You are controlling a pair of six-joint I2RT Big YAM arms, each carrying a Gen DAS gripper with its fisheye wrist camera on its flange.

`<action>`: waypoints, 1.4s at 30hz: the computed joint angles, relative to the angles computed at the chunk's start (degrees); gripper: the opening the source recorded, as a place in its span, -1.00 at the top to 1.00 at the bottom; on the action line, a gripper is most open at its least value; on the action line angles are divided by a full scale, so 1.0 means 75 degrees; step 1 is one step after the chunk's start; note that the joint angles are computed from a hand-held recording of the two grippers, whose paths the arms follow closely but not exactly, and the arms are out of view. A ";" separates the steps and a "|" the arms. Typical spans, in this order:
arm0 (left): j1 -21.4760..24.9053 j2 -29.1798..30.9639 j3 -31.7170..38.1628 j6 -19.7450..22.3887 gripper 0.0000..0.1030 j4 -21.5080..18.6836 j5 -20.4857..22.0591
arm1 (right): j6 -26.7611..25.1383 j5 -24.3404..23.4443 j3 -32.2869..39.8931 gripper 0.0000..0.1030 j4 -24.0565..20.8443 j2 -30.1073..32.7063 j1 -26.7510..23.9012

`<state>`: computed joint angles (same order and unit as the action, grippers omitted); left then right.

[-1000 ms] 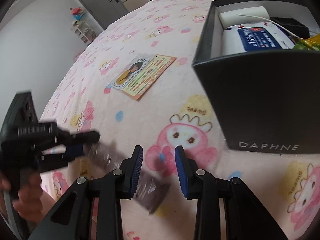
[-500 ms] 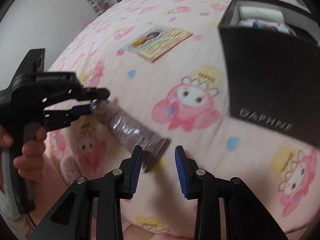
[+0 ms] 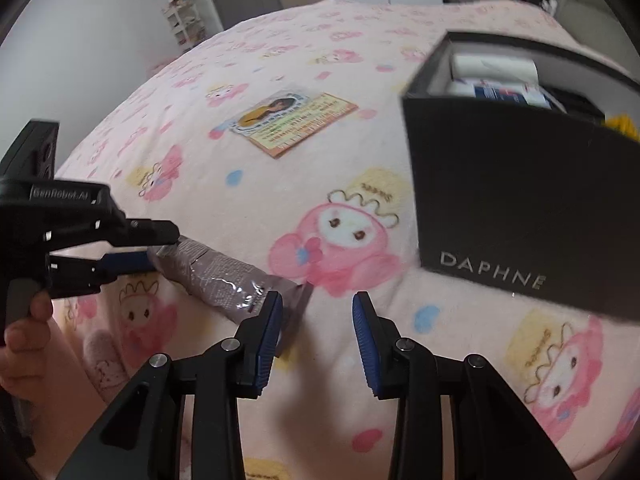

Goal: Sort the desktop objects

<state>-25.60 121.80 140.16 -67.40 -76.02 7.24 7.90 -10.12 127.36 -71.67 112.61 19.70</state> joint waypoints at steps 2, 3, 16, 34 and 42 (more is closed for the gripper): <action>-0.0023 -0.0260 -0.0420 -0.0047 0.29 0.0322 -0.0124 | 0.0289 -0.0453 0.0041 0.37 -0.0114 0.0056 -0.0093; -0.0029 -0.0305 -0.0488 -0.0041 0.29 0.0358 -0.0210 | 0.0394 -0.0684 0.0136 0.37 -0.0187 0.0128 -0.0118; -0.0067 0.0327 0.0439 0.0371 0.25 -0.0216 0.0048 | -0.0028 -0.0384 0.0781 0.73 -0.0495 0.0585 0.0142; -0.0015 0.0036 -0.0262 -0.0101 0.22 0.0407 0.0298 | 0.1540 -0.2084 0.1342 0.46 -0.0461 0.0994 -0.0360; -0.0127 0.0185 0.0125 0.0312 0.17 0.0219 -0.0012 | 0.1950 -0.2375 0.1122 0.38 -0.0043 0.0997 -0.0415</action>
